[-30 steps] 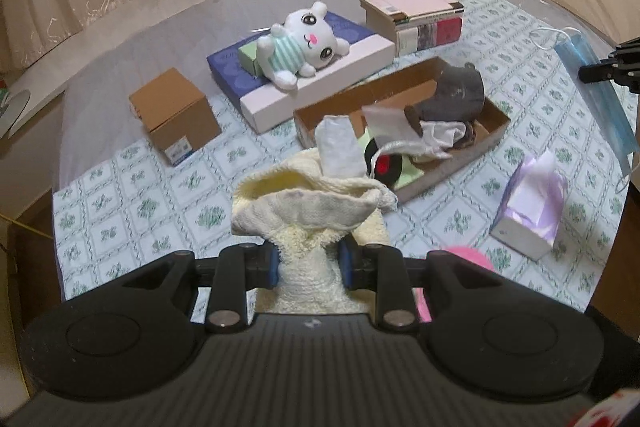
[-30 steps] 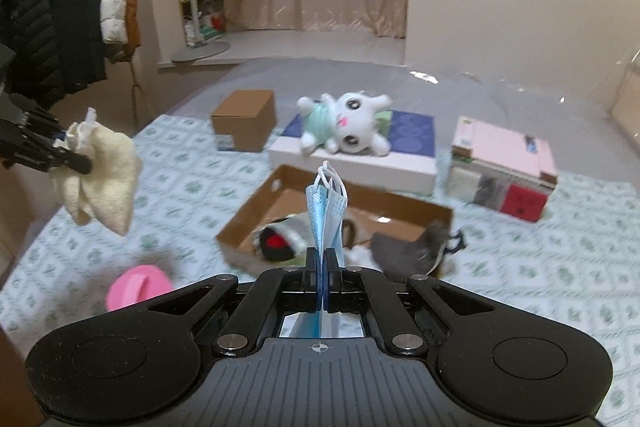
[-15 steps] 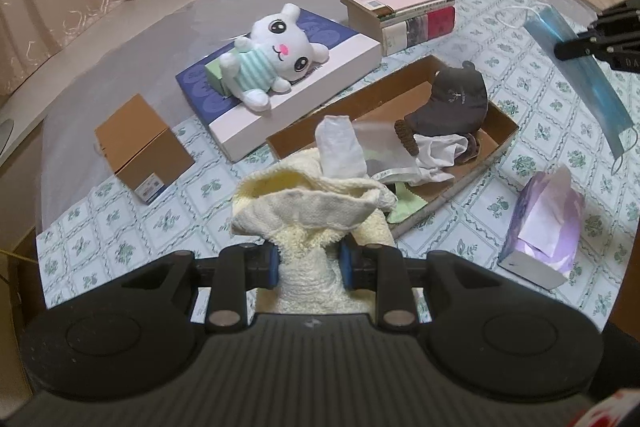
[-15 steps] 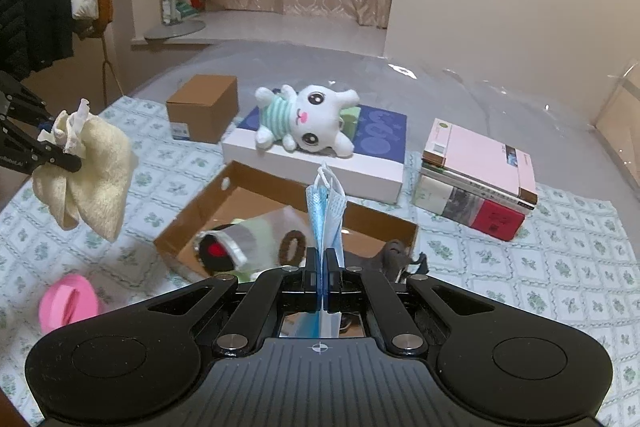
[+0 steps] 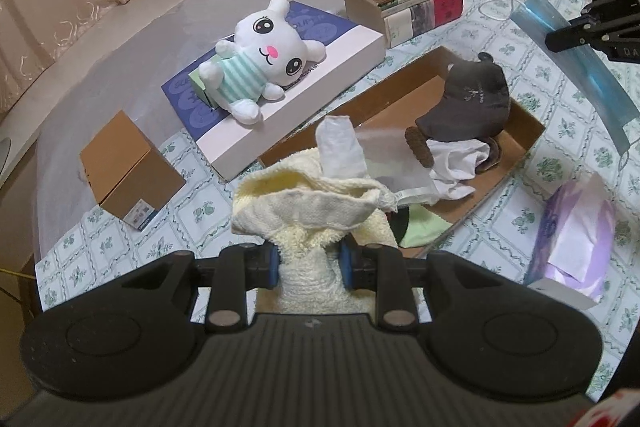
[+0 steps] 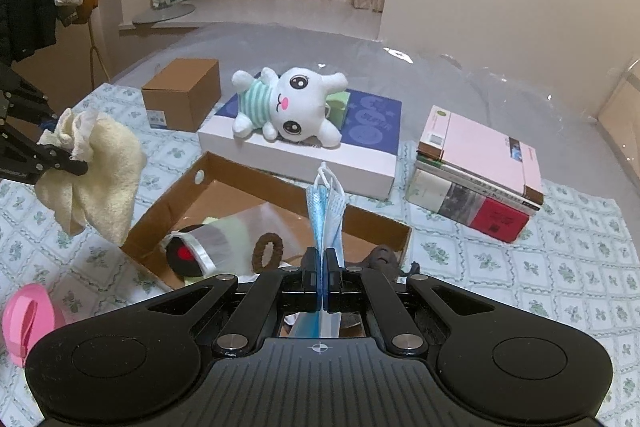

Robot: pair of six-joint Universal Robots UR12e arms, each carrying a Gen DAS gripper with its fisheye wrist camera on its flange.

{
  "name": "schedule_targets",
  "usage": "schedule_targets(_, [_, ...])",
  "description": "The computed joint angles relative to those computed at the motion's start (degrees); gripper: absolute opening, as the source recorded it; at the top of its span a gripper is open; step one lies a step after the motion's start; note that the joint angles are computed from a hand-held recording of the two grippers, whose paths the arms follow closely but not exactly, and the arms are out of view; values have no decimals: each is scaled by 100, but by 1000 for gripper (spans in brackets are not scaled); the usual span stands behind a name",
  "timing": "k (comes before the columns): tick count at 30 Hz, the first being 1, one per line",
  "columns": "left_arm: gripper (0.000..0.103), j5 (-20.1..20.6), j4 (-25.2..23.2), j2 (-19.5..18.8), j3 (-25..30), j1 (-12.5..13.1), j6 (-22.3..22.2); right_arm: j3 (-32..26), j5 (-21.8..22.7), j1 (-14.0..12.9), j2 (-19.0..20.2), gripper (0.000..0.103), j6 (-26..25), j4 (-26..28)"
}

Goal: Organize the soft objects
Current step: 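Carry the towel and blue mask over the cardboard box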

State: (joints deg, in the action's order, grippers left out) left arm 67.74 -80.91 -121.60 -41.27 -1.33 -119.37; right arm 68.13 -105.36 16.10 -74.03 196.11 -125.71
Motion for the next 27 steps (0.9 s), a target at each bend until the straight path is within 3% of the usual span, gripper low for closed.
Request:
schedule_targets(14, [25,370,359,-189,-4,-244,77,-70,342,-160,176,1,-24,-25])
schedule_targets(23, [25,669,1140,-176,-328,-414,537,-224,482,-240,350,1,-13,-2])
schedule_targets(27, [25,639,1794,-101,-676,-479,871,-247,561,-255,421,1,-27,-46])
